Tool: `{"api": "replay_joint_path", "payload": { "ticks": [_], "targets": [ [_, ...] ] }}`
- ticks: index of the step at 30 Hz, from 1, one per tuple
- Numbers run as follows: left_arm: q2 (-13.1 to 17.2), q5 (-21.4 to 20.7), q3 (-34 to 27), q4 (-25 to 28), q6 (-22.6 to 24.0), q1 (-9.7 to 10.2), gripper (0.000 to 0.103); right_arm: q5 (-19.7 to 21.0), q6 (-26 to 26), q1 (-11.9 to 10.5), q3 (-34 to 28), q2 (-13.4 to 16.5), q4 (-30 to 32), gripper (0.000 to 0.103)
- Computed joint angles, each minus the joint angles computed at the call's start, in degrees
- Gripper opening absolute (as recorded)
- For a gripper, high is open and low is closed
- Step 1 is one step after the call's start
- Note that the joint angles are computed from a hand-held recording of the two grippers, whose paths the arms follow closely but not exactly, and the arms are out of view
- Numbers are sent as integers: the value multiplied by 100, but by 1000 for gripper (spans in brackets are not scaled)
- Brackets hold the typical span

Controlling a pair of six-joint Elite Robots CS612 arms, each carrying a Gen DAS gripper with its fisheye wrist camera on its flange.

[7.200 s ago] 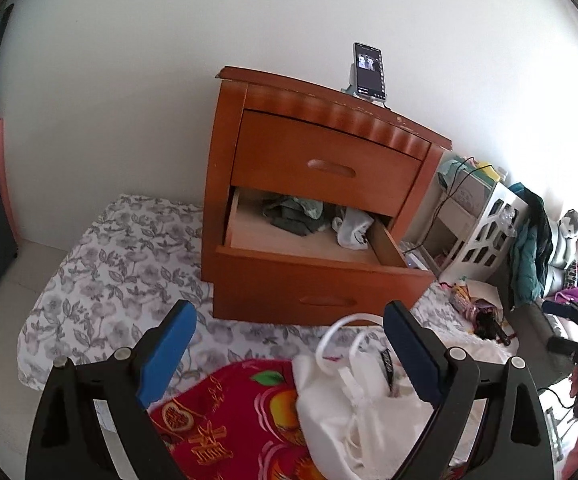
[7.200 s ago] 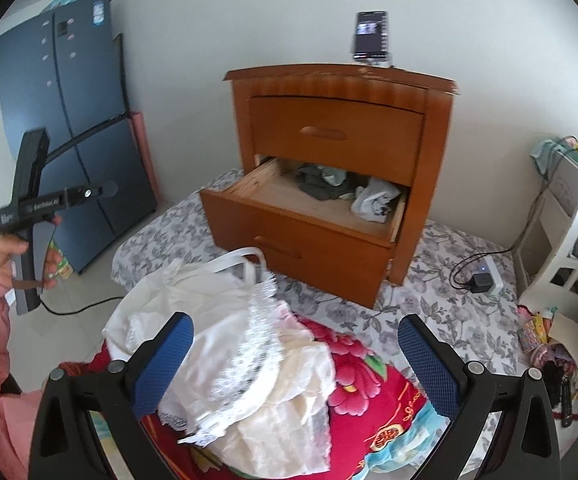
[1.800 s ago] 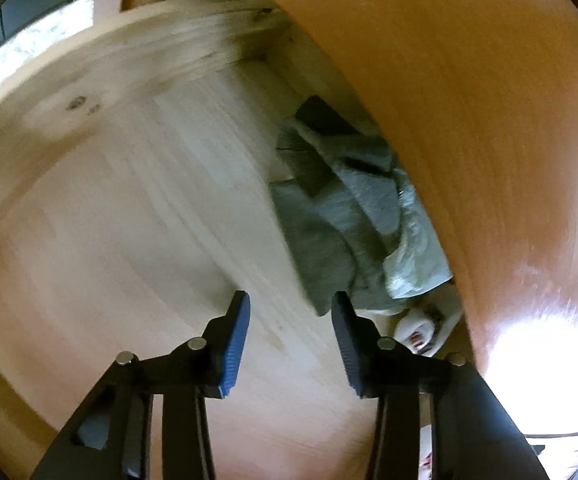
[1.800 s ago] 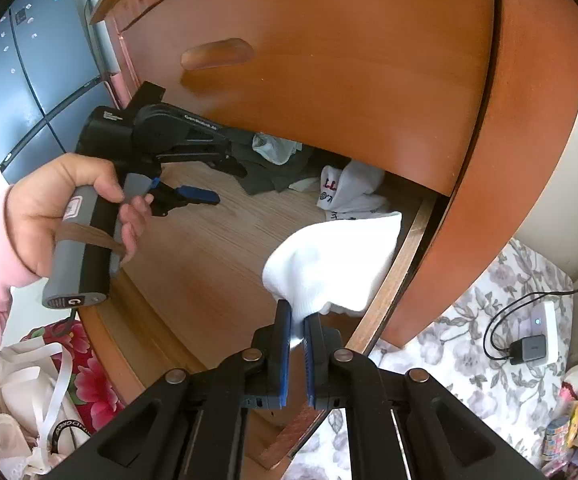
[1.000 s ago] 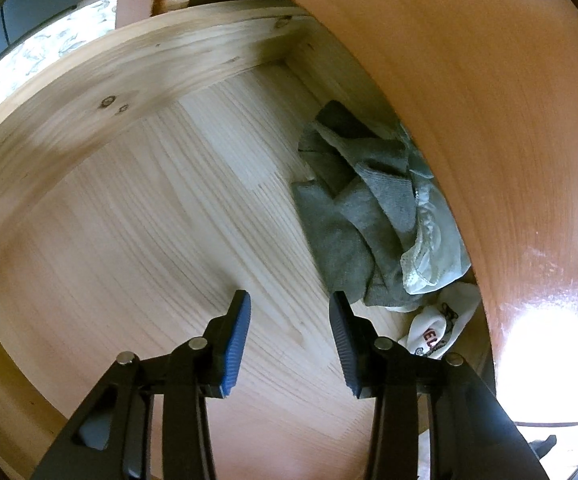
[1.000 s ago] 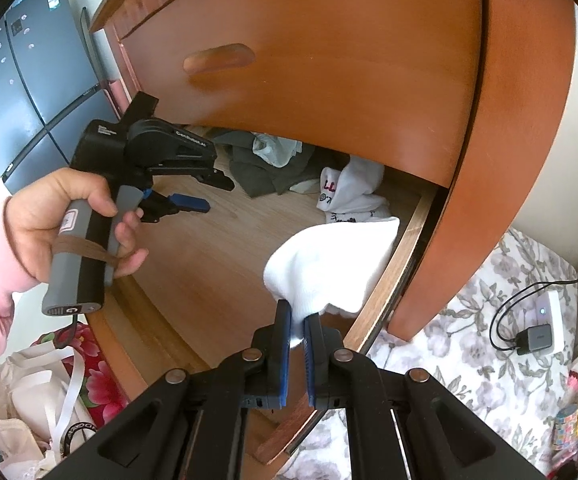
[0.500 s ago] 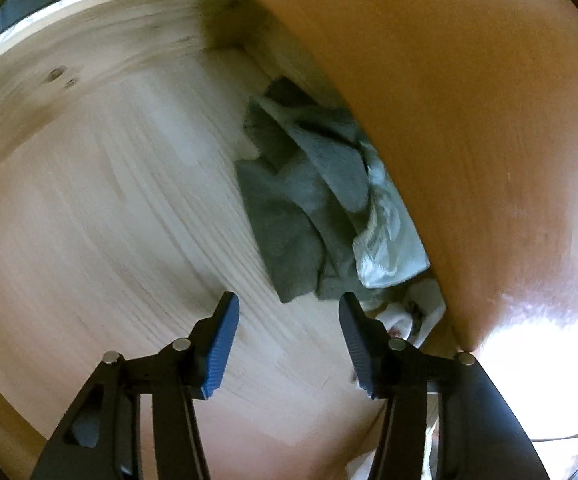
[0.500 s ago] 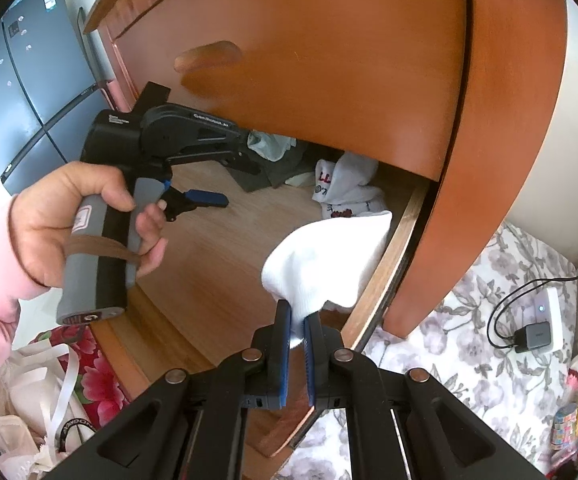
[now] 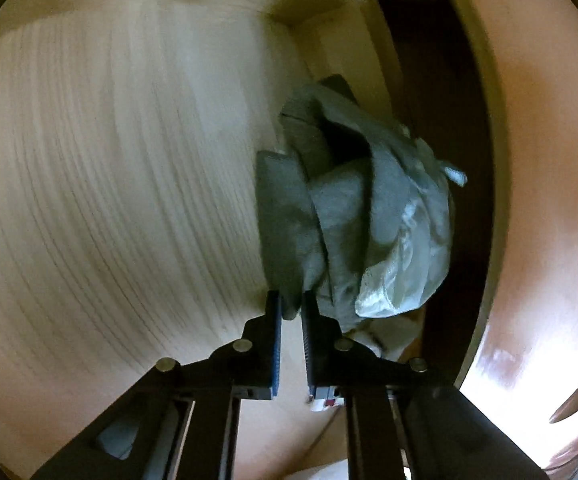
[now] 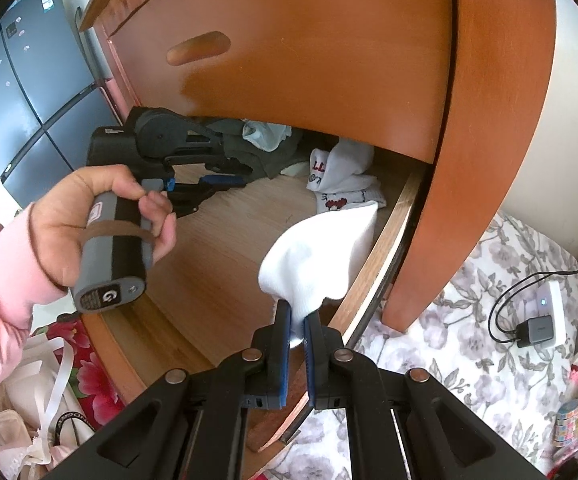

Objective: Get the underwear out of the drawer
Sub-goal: 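Lift the grey-green cloth with the left tool while the right tool holds the sock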

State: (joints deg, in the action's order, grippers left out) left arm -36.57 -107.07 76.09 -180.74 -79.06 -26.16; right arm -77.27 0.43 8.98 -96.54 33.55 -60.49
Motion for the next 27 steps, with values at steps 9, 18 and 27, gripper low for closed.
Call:
{"api": "replay_joint_path", "payload": {
  "ticks": [9, 18, 27],
  "targets": [
    [-76, 2, -12, 198, 141, 19, 4, 31, -18, -6, 10, 19, -35, 7],
    [-65, 9, -171, 318, 414, 64, 3, 31, -3, -2, 19, 26, -54, 7],
    [-185, -265, 4, 125, 442, 130, 3, 17, 52, -3, -3, 35, -73, 7]
  ]
}}
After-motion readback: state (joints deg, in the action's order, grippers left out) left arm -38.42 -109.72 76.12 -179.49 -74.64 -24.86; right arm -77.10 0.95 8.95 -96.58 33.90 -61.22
